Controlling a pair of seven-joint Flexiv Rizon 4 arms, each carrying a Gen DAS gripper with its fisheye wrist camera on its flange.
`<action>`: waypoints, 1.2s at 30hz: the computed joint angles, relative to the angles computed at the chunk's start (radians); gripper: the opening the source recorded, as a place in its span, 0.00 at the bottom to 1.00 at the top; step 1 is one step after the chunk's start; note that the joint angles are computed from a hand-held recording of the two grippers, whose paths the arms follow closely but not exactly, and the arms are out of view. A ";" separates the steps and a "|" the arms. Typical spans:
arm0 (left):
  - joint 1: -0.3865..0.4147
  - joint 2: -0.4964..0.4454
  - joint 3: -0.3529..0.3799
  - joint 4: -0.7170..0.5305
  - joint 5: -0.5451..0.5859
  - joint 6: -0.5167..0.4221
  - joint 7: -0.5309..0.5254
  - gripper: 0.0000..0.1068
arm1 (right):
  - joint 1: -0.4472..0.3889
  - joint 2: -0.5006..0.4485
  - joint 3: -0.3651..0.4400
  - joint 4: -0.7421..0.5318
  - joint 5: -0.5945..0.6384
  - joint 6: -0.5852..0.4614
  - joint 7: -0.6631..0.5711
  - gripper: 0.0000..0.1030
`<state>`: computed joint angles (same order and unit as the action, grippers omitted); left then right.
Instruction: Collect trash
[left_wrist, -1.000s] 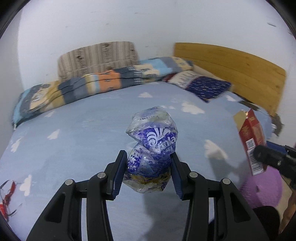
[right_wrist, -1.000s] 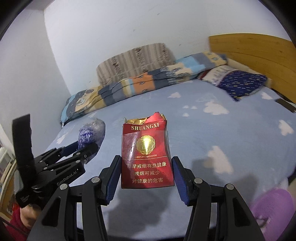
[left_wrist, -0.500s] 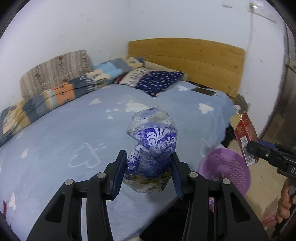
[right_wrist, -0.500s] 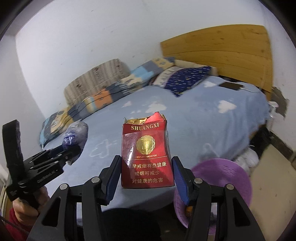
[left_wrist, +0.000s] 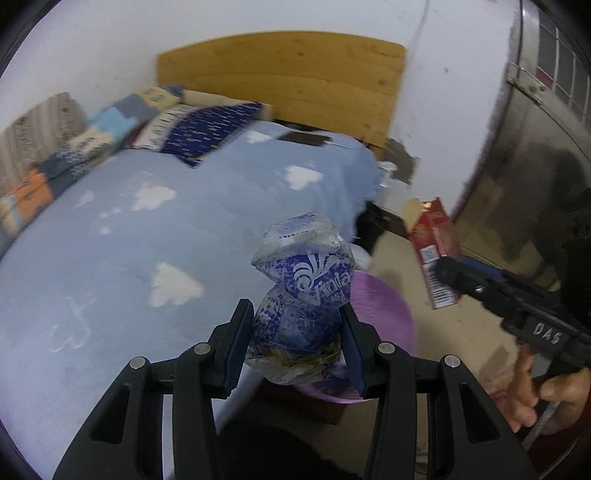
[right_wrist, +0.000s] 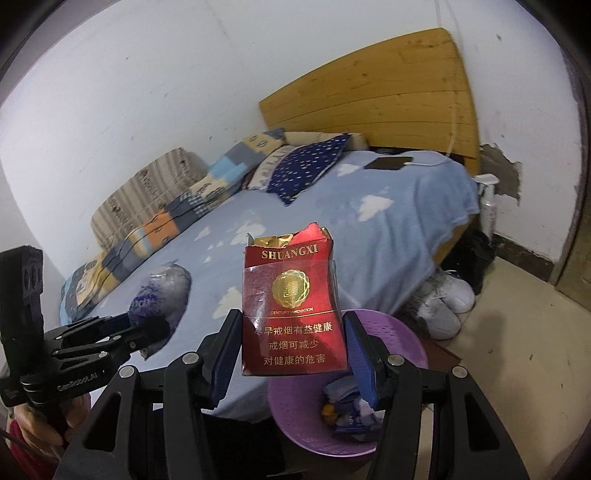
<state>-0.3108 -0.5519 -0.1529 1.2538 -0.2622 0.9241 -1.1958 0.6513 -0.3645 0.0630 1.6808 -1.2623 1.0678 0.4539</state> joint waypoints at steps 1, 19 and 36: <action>-0.006 -0.018 -0.005 -0.027 0.000 -0.026 -0.004 0.42 | -0.004 0.006 -0.003 0.011 -0.006 0.005 0.016 0.57; 0.004 -0.027 -0.022 0.009 -0.041 0.008 -0.045 0.63 | -0.016 0.010 0.006 0.067 0.083 -0.044 0.001 0.63; -0.079 0.325 0.349 0.505 0.435 0.531 -0.485 0.96 | 0.374 -0.217 -0.016 -0.401 0.174 -0.867 -0.164 0.99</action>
